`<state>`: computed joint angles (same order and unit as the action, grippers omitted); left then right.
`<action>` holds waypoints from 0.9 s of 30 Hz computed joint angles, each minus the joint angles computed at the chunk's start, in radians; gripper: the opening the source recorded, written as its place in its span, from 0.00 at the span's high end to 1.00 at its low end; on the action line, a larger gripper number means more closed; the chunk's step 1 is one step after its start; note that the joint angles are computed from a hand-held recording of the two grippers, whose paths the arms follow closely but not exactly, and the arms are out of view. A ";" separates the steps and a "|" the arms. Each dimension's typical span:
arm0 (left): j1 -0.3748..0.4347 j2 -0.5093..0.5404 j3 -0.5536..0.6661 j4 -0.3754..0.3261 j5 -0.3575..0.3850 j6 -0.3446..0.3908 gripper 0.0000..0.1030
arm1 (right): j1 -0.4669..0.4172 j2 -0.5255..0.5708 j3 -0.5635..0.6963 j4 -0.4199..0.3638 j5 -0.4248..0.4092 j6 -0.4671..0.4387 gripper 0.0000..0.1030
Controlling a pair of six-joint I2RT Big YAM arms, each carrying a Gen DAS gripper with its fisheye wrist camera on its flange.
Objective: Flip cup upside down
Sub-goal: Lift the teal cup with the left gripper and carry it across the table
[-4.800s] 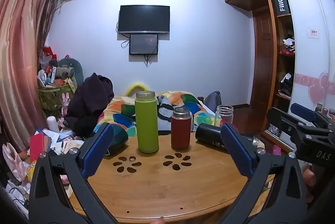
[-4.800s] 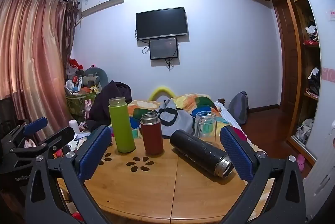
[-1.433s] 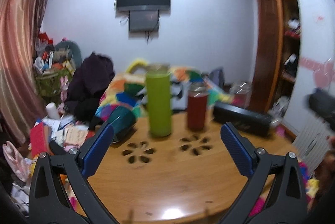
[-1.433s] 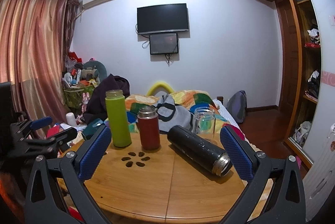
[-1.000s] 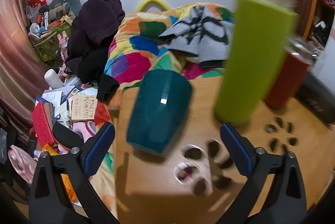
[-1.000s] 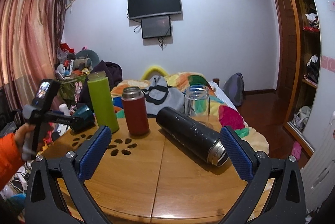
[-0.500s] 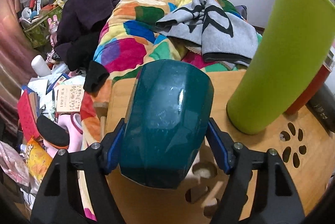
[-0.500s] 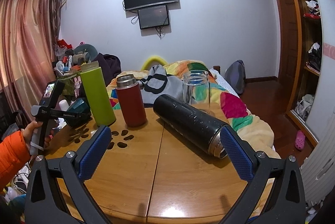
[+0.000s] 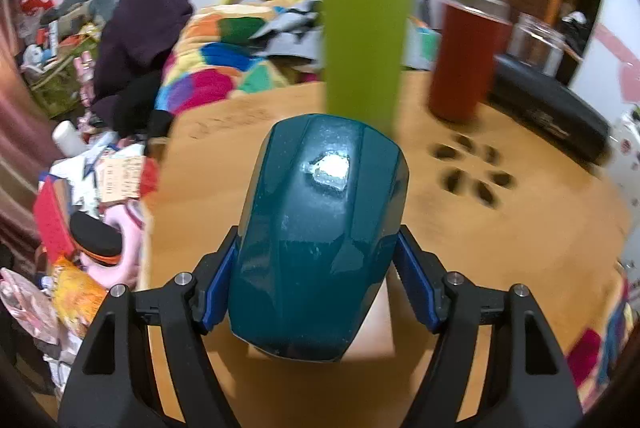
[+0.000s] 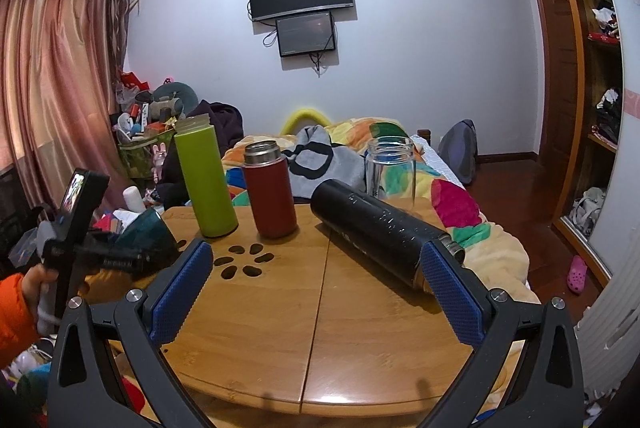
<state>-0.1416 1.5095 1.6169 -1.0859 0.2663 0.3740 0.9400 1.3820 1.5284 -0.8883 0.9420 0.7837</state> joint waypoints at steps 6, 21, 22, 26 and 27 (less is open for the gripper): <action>-0.059 -0.116 -0.123 0.022 0.028 0.029 0.30 | 0.009 0.010 0.006 -0.005 -0.010 -0.004 0.00; -0.204 -0.187 -0.198 0.044 0.055 0.021 0.30 | 0.009 0.000 -0.014 -0.021 -0.030 0.023 0.00; -0.212 -0.194 -0.203 0.048 0.042 0.029 0.30 | 0.007 -0.002 -0.017 -0.022 -0.032 0.027 0.00; -0.231 -0.192 -0.192 0.031 0.012 0.021 0.30 | 0.003 -0.008 -0.028 -0.012 -0.049 0.027 0.00; -0.232 -0.188 -0.187 0.024 0.006 0.011 0.30 | 0.002 -0.010 -0.031 -0.009 -0.051 0.027 0.00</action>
<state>-0.3740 1.3213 1.4300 -1.0614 0.2727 0.3850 0.9424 1.3721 1.4978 -0.8970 0.8907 0.8106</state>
